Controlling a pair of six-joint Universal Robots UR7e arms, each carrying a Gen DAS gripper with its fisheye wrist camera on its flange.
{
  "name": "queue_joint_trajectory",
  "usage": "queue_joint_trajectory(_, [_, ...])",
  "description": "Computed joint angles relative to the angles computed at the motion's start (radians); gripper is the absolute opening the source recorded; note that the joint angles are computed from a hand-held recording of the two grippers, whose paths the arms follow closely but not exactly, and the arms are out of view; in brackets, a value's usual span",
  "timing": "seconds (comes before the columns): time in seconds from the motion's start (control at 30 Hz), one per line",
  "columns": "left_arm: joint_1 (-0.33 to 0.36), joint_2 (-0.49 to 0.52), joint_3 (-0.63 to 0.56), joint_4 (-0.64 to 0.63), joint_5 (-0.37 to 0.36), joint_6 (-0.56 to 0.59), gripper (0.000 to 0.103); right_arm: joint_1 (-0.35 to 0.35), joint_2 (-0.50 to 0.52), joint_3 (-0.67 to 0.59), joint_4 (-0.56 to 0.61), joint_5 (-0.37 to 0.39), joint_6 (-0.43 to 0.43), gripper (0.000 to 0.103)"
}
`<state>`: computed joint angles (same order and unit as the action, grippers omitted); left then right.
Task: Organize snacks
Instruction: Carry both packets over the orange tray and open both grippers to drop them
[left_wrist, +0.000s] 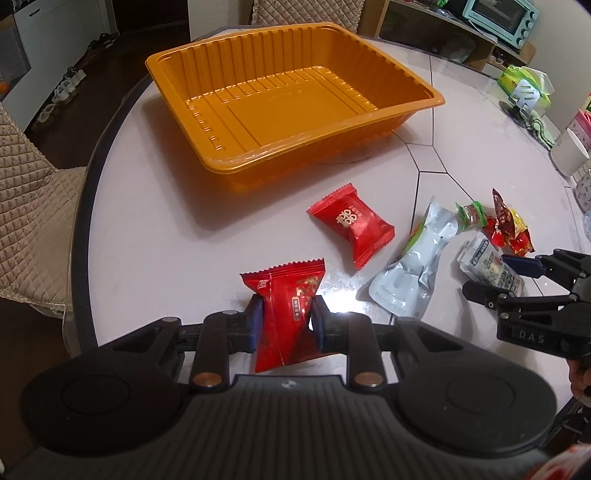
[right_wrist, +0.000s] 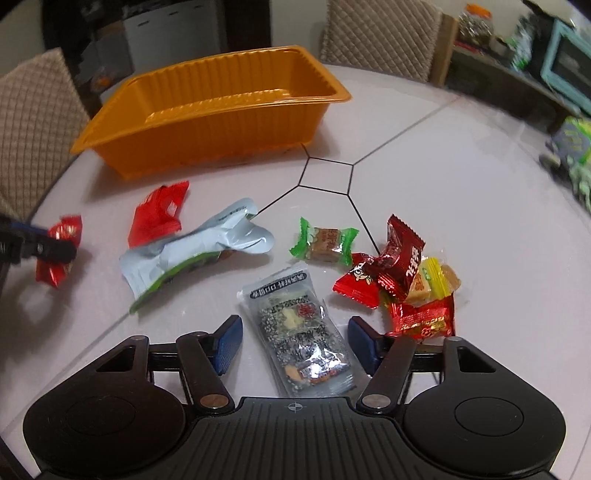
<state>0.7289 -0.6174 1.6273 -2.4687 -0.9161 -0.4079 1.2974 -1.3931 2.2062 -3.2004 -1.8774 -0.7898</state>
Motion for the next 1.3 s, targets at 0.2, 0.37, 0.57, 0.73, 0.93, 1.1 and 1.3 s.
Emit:
queue_joint_trajectory(0.2, [-0.005,-0.003,0.004,0.007,0.004,-0.010,0.024,-0.002,-0.007,-0.001,0.006,-0.003,0.002,0.040])
queue_joint_trajectory(0.37, [-0.006,-0.007,0.005,0.019,0.004,-0.011,0.024,-0.005,-0.021,-0.002,0.043,0.012,0.036,0.039])
queue_joint_trajectory(0.57, [-0.010,-0.013,0.012,0.001,-0.005,0.003,0.024,0.002,-0.048,0.004,0.085,0.031,0.097,0.039])
queue_joint_trajectory(0.73, [-0.013,-0.017,0.005,-0.009,-0.019,0.017,0.024,0.032,-0.072,-0.012,0.149,0.047,0.147,0.039])
queue_joint_trajectory(0.93, [-0.019,-0.010,-0.032,-0.023,-0.041,0.041,0.024,0.076,-0.077,-0.068,0.228,0.070,0.169,0.039])
queue_joint_trajectory(1.1, [-0.021,0.013,-0.089,-0.037,-0.038,0.065,0.024,0.096,-0.059,-0.140,0.281,0.125,0.156,0.039])
queue_joint_trajectory(1.3, [-0.011,0.070,-0.196,-0.045,-0.007,0.092,0.024,0.113,-0.001,-0.243,0.293,0.201,0.116,0.039])
